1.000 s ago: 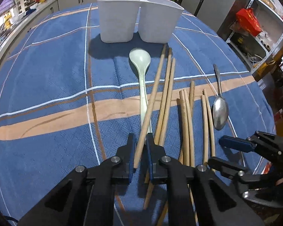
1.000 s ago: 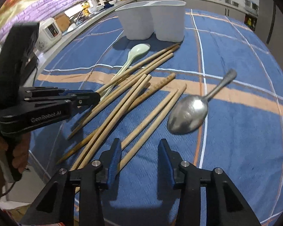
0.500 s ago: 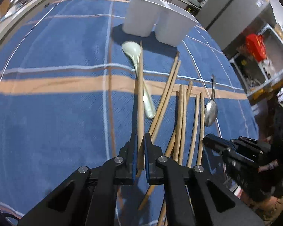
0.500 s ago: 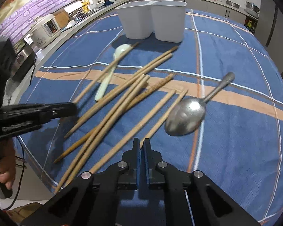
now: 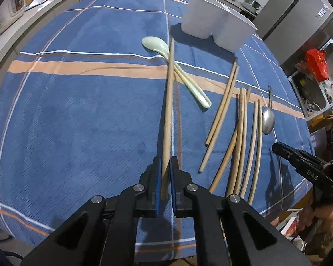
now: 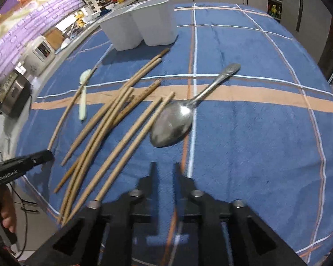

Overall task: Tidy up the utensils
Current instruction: 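Grasp a wooden chopstick with the right tool while the left tool holds its chopstick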

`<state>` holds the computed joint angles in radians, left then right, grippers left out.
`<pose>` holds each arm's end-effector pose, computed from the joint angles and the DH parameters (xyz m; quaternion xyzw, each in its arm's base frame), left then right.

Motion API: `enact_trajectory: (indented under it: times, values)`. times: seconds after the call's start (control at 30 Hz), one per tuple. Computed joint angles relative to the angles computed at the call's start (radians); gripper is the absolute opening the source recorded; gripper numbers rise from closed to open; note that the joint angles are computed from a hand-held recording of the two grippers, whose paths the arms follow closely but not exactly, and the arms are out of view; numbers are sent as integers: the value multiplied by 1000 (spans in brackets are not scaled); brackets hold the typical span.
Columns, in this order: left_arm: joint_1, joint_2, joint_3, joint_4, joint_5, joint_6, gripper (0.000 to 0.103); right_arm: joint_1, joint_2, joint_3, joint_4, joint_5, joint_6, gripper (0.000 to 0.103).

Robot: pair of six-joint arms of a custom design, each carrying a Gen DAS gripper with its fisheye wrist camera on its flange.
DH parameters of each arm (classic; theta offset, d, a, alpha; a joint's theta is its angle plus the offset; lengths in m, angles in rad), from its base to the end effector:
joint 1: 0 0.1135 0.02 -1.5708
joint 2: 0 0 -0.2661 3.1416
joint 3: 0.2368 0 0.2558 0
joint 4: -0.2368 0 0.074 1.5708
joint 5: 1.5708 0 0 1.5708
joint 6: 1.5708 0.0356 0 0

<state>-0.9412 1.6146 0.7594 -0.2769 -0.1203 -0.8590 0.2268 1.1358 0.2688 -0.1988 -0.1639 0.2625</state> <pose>0.1722 -0.2291 0.1321 0.0270 0.9740 -0.1337 0.1810 0.1617 0.0433 0.1086 -0.0032 0.9653 0.1372 0.2224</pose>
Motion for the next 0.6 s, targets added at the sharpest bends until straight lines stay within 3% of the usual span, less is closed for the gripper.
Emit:
enact_trajectory:
  times: [0.27, 0.37, 0.43, 0.6]
  values:
    - [-5, -68, 22, -97, -33, 27, 10, 54, -77, -13, -5, -20, 41, 32]
    - [7, -46, 69, -102, -45, 97, 17, 56, -55, 21, -15, -15, 57, 32]
    - [25, -15, 100, -87, -52, 147, 29, 45, -26, 56, -17, -12, 54, 32]
    - [101, 120, 210, -56, -13, 265, 29, -20, 106, 164, 15, -85, 65, 32]
